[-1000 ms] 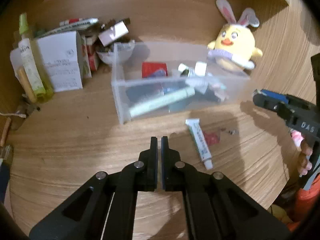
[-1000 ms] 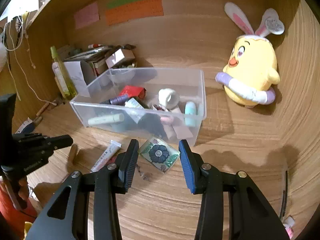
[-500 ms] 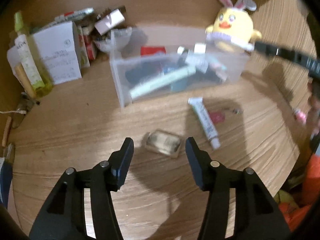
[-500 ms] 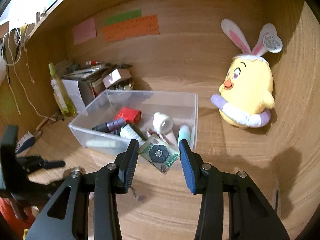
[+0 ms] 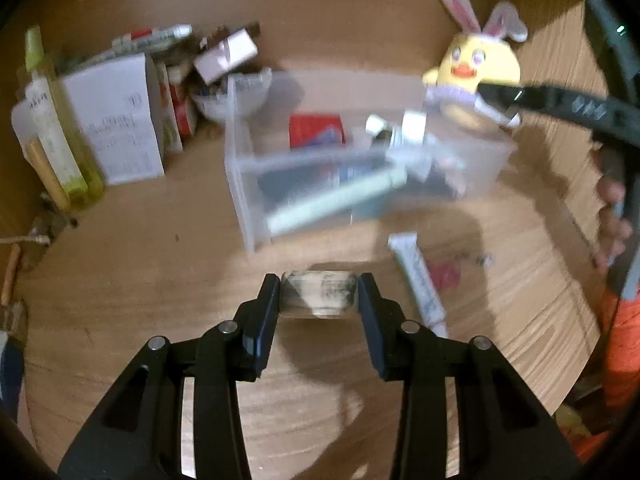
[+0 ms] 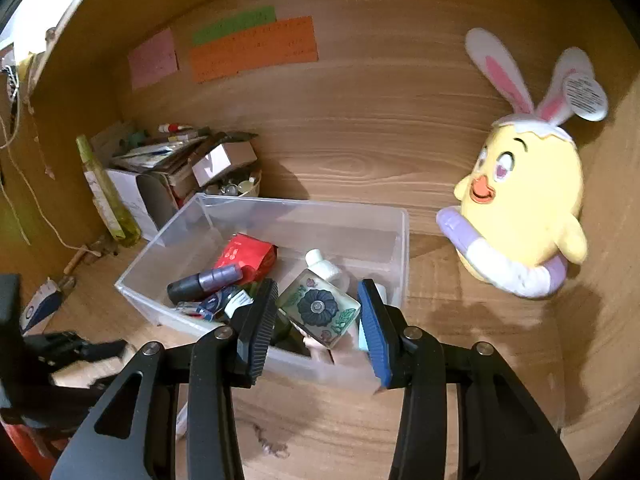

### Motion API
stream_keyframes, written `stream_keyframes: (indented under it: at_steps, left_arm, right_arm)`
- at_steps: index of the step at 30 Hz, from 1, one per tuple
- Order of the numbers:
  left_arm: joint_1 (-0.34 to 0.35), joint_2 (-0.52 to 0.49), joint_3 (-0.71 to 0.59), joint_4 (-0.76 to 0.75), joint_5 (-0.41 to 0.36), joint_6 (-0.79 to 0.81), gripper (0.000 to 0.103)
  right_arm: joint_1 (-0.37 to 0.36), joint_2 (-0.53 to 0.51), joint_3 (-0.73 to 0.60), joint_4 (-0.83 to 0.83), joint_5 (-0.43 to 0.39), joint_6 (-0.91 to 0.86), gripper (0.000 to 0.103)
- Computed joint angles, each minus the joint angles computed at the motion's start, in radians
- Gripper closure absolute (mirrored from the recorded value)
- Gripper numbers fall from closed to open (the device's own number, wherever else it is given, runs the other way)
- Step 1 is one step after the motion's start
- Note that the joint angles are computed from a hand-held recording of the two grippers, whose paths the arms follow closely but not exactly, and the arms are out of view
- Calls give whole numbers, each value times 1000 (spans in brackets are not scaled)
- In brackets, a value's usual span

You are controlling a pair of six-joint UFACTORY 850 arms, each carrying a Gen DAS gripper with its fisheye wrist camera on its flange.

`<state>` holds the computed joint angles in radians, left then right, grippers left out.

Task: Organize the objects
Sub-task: 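Drop the block and green board into the clear bin and open both tools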

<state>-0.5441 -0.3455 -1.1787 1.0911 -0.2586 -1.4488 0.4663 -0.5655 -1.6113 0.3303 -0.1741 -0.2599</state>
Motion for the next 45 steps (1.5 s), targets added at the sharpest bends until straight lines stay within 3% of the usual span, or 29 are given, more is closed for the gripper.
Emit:
stream_keyframes:
  at_steps: [8,10,18,23,25,28,33,37,41,45]
  left_arm:
    - [24,7,-69,241,-4,-221,64]
    - [35,-14,-106,191,-6,-167,64]
    - [73,-145,-267,-253,-1,264,64]
    - [72,-144,-263,-242,15,240,64]
    - [68,-129,-250,-193,19,196,62]
    - [46,-96,-221,-11,-3,33,53]
    - [3,-40,-154,225,-33,-165,40]
    - [-15,-17,-117,266,-34,-207,36]
    - [-23,-1,-75,268,-24,-234,30]
    - [-21,3,-37,218,-10,-216,30]
  right_arm:
    - [10,-113,-142,-163,-114,138,65]
    - [11,-131,-161,-181,-129,155,65]
    - [19,-160,-193,-277,-152,227,65]
    - [31,-125,-145,-430,-111,346,52]
    - [34,-102,-117,-459,-88,367,52]
    - [35,-62,-69,-395,-54,302,52]
    - [35,18,37,-69,-8,-22,52]
    - [42,65,118,101,6,-207,51]
    - [51,72,156,167,-26,-287,51]
    - [66,35,150,106,-87,-230,51]
